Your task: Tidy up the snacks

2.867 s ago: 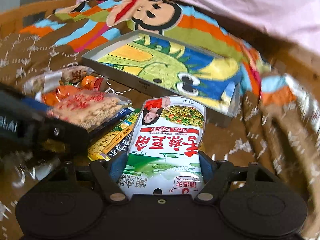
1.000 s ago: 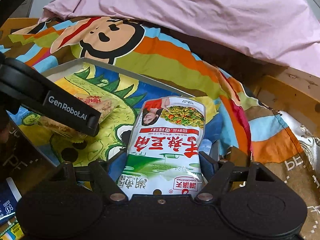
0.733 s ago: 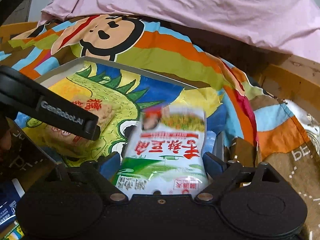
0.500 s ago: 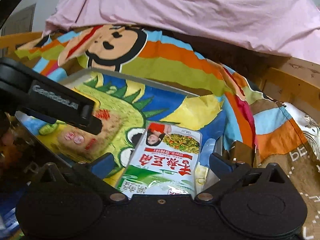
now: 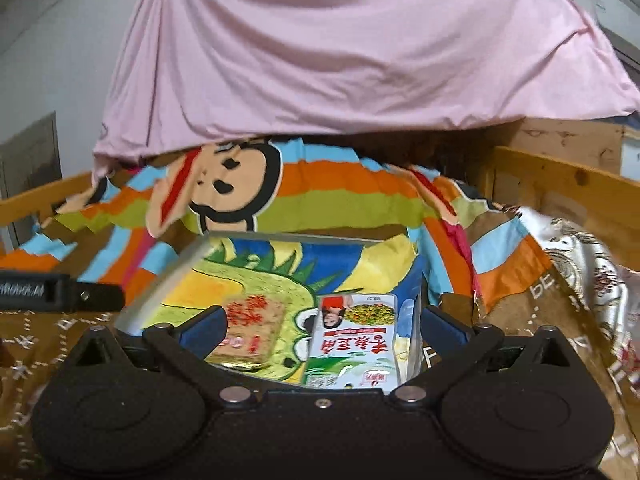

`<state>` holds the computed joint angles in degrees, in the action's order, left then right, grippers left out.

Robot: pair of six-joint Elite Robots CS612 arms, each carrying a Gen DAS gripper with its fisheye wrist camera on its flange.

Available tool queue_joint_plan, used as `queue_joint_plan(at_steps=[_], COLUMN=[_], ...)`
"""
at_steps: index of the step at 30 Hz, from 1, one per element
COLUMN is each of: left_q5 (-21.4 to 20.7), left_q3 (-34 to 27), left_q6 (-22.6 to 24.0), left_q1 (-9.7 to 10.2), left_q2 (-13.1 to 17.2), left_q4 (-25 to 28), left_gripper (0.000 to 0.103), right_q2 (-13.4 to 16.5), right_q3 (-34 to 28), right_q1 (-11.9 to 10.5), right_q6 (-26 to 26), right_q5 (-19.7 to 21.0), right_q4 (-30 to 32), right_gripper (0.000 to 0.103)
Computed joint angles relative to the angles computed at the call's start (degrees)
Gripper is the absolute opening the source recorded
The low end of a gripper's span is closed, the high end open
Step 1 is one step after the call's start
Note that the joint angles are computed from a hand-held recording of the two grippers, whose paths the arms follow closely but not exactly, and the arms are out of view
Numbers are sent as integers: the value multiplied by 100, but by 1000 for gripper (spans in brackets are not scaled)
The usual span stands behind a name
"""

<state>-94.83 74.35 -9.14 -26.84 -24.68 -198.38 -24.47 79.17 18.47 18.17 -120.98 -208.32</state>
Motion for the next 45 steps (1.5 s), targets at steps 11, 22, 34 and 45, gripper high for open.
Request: queue_joint_plan(at_steps=[11, 22, 34, 45], left_q5=[182, 925, 972, 1236], left_q3=[1254, 2090, 2452, 2412], left_q6=[17, 437, 468, 411], left_q1=[116, 68, 60, 37], left_q2=[-453, -736, -898, -903], left_q4=[-1112, -1280, -1023, -767], left_gripper=[102, 102, 102, 102], right_q2=[-205, -284, -350, -336], right_q3=[439, 594, 710, 661], right_q1=[443, 735, 879, 847], right_q6=[-218, -496, -417, -327], right_q5=[-204, -89, 81, 326], right_q4=[-290, 55, 603, 916], right_gripper=[102, 102, 102, 102])
